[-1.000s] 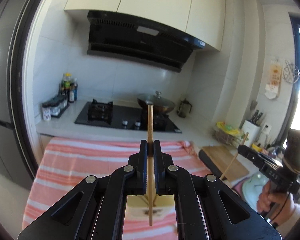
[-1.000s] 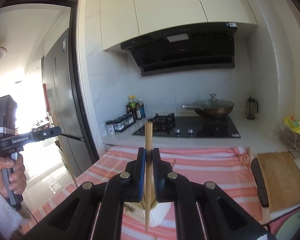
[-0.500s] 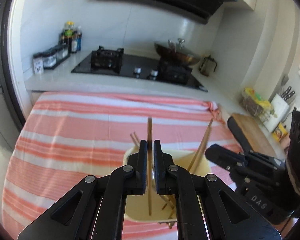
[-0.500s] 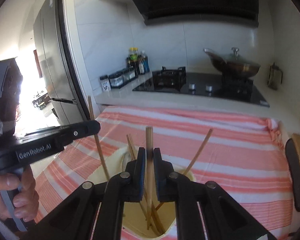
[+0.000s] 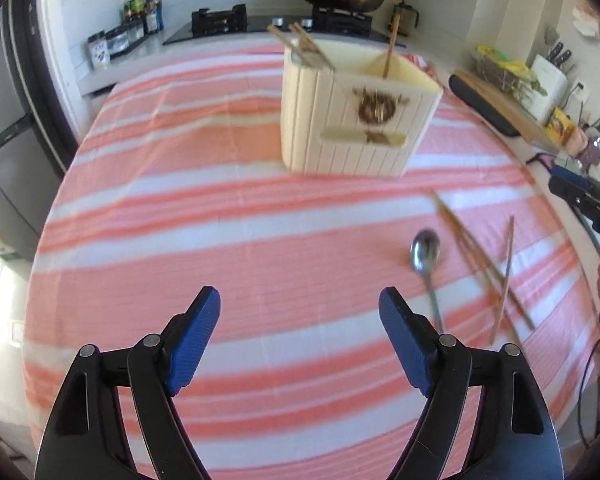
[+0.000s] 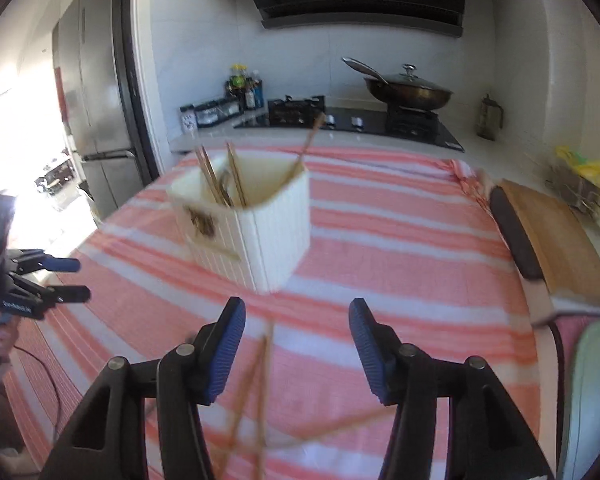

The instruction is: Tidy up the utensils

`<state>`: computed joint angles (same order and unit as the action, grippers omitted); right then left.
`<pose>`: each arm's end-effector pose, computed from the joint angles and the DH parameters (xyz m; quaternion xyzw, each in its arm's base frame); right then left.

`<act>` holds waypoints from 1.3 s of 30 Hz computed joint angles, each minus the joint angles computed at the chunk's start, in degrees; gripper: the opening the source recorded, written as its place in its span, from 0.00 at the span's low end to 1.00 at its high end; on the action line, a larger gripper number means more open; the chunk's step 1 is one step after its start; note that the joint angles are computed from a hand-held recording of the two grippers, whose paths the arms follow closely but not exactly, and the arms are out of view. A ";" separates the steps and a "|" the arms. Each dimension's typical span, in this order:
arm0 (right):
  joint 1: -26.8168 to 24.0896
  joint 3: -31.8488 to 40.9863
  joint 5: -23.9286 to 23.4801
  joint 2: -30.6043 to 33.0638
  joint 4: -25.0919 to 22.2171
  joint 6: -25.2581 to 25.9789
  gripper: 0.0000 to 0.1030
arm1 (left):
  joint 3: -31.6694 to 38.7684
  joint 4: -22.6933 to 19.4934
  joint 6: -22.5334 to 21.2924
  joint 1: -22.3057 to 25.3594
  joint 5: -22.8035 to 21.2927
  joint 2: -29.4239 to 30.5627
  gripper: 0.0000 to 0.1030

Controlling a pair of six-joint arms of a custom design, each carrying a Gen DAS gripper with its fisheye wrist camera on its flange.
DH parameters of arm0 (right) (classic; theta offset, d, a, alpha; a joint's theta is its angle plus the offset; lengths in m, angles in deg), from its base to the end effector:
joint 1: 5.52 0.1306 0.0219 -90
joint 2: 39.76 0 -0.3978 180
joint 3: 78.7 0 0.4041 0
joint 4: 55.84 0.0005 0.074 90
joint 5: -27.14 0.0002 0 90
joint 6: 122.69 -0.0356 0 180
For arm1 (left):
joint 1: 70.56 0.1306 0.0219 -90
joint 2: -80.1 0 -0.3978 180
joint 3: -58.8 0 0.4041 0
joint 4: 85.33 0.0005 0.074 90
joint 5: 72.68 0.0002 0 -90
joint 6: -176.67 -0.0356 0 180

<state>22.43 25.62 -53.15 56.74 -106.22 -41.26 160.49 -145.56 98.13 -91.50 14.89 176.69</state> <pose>0.4867 0.2509 0.5069 -0.1200 0.9050 0.0520 0.4049 0.4977 -0.1894 0.4717 0.0725 0.9511 -0.0641 0.2933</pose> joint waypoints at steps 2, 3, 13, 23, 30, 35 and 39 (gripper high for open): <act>0.11 -7.86 2.01 -4.90 -0.59 -3.45 0.53 | -4.18 1.91 3.27 -1.06 -1.55 -1.96 0.81; -0.06 -11.16 2.60 -7.01 -0.80 -5.43 0.53 | -5.82 3.16 4.94 -1.44 -1.61 -2.82 0.81; -2.46 -25.23 8.52 -15.67 -1.21 -15.37 0.53 | -9.98 11.47 7.20 -4.00 -10.42 -2.15 0.81; -2.68 -26.13 8.74 -14.84 -1.53 -17.44 0.54 | -12.37 11.45 9.73 -3.34 -10.06 -2.06 0.81; -1.55 -24.67 10.99 -13.35 -3.28 -16.64 0.57 | -12.20 10.68 8.79 -3.97 -10.85 -1.80 0.92; -1.51 -24.63 10.59 -13.42 -3.10 -17.06 0.57 | -12.50 10.91 9.07 -3.68 -10.24 -2.00 0.94; -1.16 -24.31 11.41 -13.10 -3.61 -16.91 0.57 | -12.56 10.96 9.11 -3.65 -10.24 -2.03 0.95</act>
